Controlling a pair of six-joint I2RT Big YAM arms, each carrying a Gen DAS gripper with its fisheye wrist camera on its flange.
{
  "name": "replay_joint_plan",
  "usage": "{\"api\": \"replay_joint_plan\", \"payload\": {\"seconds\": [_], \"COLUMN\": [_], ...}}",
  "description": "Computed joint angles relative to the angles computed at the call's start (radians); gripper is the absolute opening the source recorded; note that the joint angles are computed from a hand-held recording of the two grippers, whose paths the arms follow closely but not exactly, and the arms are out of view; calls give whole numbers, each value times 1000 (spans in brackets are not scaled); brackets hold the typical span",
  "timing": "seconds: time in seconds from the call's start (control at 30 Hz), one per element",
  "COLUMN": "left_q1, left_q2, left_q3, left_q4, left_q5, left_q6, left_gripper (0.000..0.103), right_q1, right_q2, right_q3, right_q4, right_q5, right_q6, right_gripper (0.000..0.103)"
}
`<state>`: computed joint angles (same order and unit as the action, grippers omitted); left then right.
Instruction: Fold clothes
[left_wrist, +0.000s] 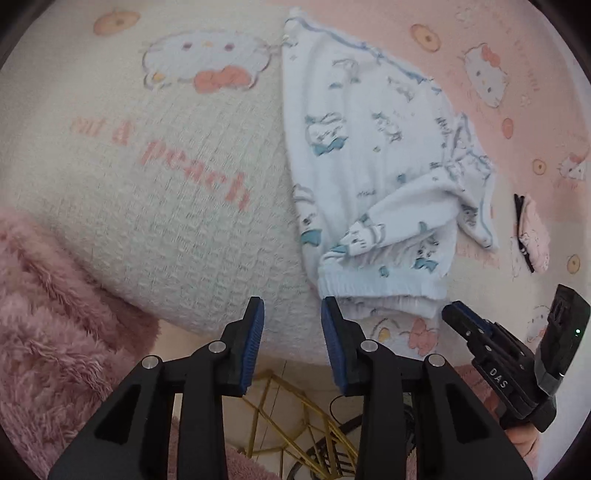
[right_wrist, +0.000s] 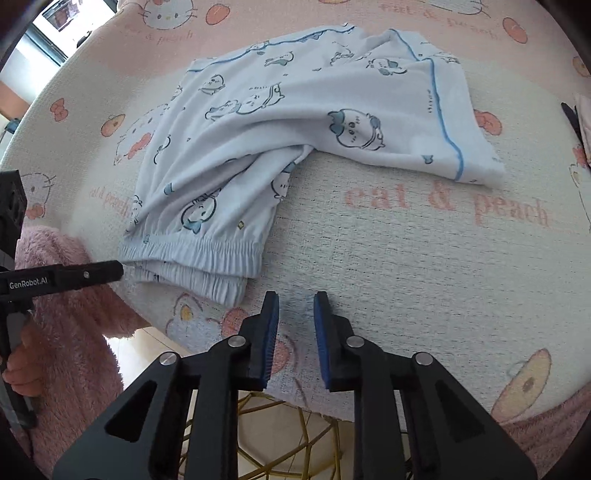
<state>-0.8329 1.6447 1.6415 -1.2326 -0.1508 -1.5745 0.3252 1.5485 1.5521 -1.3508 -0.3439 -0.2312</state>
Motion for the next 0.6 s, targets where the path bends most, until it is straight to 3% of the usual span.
{"api": "replay_joint_plan", "payload": {"seconds": [0.1, 0.2, 0.27, 0.37, 0.43, 0.53, 0.6], "left_q1": [0, 13, 12, 5, 13, 42, 51], "left_q2": [57, 131, 139, 133, 155, 226, 323], "left_q3": [94, 179, 189, 206, 249, 355, 507], "left_q4": [-17, -91, -135, -149, -157, -141, -178], "left_q5": [-51, -6, 3, -43, -57, -37, -40], "left_q6": [112, 180, 178, 222, 279, 375, 452], "left_gripper": [34, 34, 34, 34, 34, 34, 34], "right_q1": [0, 19, 40, -34, -88, -159, -202], "right_q2": [-12, 0, 40, 25, 8, 26, 48], "right_q3": [3, 11, 36, 46, 54, 101, 132], "right_q4": [50, 69, 9, -2, 38, 45, 40], "right_q5": [-45, -96, -34, -86, -55, 7, 18], "right_q6": [28, 43, 40, 84, 117, 147, 161], "right_gripper": [23, 29, 30, 31, 31, 33, 33]}}
